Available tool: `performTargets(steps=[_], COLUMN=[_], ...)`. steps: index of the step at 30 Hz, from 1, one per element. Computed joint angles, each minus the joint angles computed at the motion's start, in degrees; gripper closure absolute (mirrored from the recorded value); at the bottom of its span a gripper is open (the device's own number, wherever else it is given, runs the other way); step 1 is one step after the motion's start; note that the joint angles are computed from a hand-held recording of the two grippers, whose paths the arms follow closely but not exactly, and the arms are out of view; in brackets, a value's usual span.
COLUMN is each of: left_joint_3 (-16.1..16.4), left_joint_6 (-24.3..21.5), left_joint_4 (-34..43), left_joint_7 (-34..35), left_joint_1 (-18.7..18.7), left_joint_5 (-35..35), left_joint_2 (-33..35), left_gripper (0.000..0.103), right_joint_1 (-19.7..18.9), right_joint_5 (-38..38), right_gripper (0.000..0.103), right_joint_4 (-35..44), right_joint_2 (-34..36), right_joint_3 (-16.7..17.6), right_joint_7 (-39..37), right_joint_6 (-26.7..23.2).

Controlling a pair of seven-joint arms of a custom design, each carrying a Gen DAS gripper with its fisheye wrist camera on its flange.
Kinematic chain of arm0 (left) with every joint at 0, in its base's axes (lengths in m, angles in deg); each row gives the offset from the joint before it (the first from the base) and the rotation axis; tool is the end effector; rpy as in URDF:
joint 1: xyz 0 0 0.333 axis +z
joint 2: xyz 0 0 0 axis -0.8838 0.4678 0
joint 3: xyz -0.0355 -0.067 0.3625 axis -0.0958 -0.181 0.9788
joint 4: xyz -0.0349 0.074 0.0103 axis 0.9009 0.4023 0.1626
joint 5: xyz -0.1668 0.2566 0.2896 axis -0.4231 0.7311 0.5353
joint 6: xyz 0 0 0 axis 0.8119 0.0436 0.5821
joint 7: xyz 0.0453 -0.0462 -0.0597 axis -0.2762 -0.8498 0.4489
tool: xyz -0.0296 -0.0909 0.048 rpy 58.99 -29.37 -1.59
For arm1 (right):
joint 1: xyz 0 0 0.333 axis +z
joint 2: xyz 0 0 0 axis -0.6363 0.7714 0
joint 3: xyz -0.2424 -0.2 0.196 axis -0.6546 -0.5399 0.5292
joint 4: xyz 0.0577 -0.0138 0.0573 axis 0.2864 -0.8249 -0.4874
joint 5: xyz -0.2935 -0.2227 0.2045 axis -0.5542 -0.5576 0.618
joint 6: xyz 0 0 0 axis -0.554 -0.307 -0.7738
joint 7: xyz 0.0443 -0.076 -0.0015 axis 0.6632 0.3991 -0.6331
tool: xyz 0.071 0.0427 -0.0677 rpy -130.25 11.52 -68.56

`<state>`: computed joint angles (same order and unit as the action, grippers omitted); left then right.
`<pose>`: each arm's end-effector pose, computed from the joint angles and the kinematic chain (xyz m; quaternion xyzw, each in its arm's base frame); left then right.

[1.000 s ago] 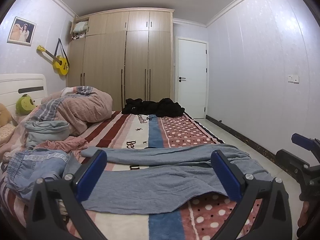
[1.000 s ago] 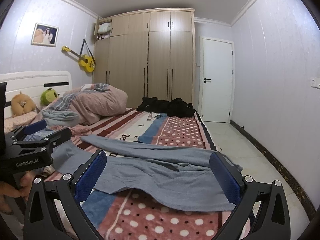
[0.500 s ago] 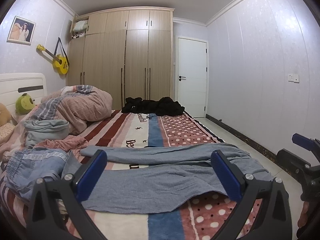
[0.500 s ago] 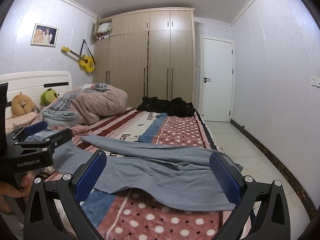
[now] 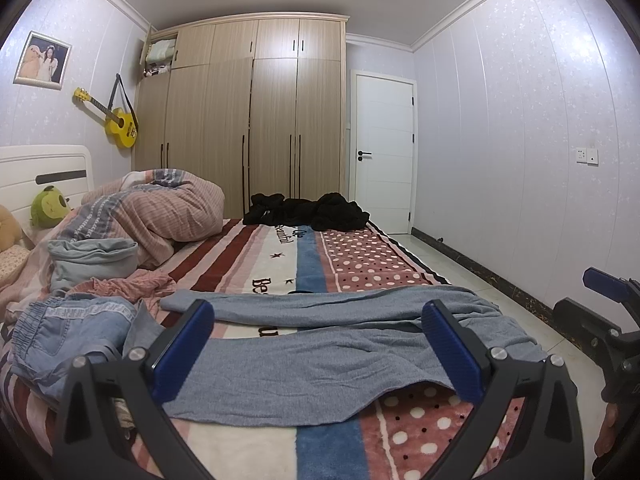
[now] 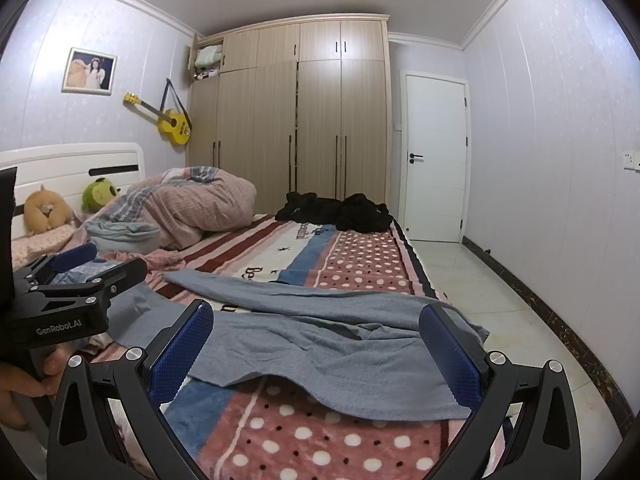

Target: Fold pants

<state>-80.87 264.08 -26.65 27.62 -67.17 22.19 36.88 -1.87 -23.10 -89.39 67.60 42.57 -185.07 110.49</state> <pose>0.6839 -0.3251 0.6041 -0.3894 0.6865 -0.5415 0.2896 0.5207 0.4498 0.6034 -0.4917 0.6150 -0.4984 0.3628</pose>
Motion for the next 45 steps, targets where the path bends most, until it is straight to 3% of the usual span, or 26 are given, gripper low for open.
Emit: performTargets(steps=[16,29,33,34,35,38,42,45], left_joint_3=[-0.52,-3.56,-10.65,-11.17,-10.10,-1.13,10.65,13.14], left_joint_6=[-0.32,-3.60,-10.65,-13.28,-15.33,-23.00,-29.52,-33.94], left_joint_4=[-0.25,1.59,4.81,6.05,7.12,11.26,15.29,17.83], left_joint_7=[0.22,2.89,7.46,7.91,7.57,1.48,-6.64,-9.13], left_joint_1=[0.18,2.14,7.46,8.05,7.42,2.12,-4.78,-5.51], left_joint_5=[0.42,-0.77,-3.69,-4.86,-5.65,-6.26,-4.73,-6.41], left_joint_2=[0.15,1.50,4.81,5.93,6.50,8.30,10.96,13.23], left_gripper=[0.001,0.001,0.001,0.001,0.001,0.001,0.001,0.001], right_joint_1=[0.11,0.17,-0.06,-0.35,-1.09,-4.35,-7.75,-9.53], right_joint_5=[-0.36,0.21,-0.83,-0.98,0.53,4.82,7.24,9.35], right_gripper=[0.001,0.001,0.001,0.001,0.001,0.001,0.001,0.001], right_joint_4=[0.24,0.55,-0.92,-1.31,-1.47,-4.16,-8.05,-10.47], right_joint_2=[0.49,1.19,1.27,1.32,1.51,0.62,0.07,0.04], right_joint_3=[0.04,-0.56,-0.98,-1.11,-1.21,-2.21,-3.48,-4.02], right_joint_7=[0.50,0.88,1.85,2.34,2.34,4.85,10.74,13.29], right_joint_6=[0.78,4.00,4.56,5.08,6.63,13.94,21.35,23.38])
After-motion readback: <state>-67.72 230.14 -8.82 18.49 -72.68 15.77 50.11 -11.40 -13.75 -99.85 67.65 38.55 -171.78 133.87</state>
